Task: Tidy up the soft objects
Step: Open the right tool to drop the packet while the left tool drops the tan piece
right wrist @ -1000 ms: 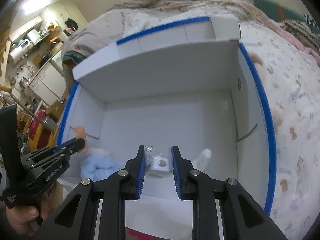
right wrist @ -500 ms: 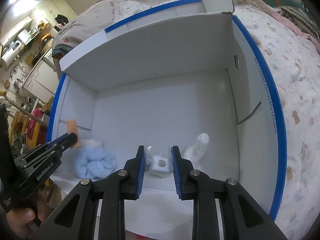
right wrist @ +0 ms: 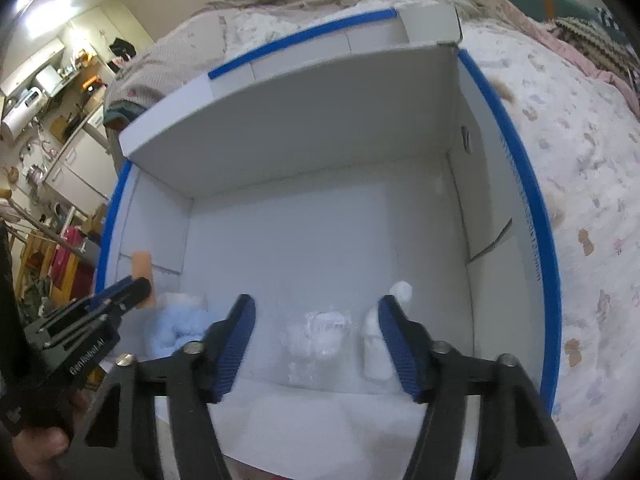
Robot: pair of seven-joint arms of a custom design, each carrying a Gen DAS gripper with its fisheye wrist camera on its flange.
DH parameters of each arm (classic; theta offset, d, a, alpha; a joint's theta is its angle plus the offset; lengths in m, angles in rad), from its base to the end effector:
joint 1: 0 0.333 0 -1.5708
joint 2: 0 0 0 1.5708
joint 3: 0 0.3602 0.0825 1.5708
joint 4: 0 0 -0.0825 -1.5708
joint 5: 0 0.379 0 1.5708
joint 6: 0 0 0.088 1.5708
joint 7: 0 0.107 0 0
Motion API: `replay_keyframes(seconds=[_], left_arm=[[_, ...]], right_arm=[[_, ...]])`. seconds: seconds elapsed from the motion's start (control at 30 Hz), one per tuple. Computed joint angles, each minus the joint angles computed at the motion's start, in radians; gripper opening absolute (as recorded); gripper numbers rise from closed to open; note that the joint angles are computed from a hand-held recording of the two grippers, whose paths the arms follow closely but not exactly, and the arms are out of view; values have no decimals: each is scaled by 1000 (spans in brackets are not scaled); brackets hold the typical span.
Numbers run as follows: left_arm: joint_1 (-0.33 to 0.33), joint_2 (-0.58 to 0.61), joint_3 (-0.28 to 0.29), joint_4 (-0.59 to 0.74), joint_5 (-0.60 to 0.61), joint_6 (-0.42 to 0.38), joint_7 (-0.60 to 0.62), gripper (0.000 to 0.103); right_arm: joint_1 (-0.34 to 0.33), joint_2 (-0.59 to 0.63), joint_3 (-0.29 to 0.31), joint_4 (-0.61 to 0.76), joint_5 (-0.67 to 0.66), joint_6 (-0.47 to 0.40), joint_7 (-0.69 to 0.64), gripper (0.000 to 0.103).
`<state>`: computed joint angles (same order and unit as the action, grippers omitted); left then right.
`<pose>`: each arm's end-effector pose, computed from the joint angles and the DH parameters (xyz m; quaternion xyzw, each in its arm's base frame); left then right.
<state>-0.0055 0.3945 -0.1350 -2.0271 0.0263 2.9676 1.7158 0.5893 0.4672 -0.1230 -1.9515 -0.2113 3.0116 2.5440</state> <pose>0.6516 -0.0858 0.3597 -0.5768 0.7703 -0.2041 0.1798 0.5958 0.3281 0.3484 -0.5760 0.7614 -0.0870 0.2845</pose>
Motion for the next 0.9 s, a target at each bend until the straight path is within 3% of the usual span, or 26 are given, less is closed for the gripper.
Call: replay_keyframes(seconds=[0.03, 0.2, 0.33, 0.43, 0.5, 0.63, 0.9], left_arm=[[1, -1, -2, -1, -1, 0, 0, 17], [-15, -7, 17, -8, 18, 12, -18, 17], [-21, -10, 25, -14, 30, 19, -30, 21], [-24, -15, 29, -19, 38, 31, -37, 33], [-35, -21, 42, -30, 51, 53, -51, 50], [-18, -29, 23, -39, 45, 75, -44, 66], [-31, -51, 37, -61, 53, 110, -55, 69]], right_arm=[[11, -1, -12, 2, -8, -2, 5, 70], [67, -5, -82, -5, -55, 26, 61, 103], [126, -3, -156, -12, -90, 62, 120, 103], [176, 0, -217, -19, -108, 81, 159, 103], [235, 2, -286, -24, -132, 88, 197, 103], [299, 9, -366, -38, -149, 130, 226, 103], [313, 12, -374, -37, -121, 116, 189, 103]])
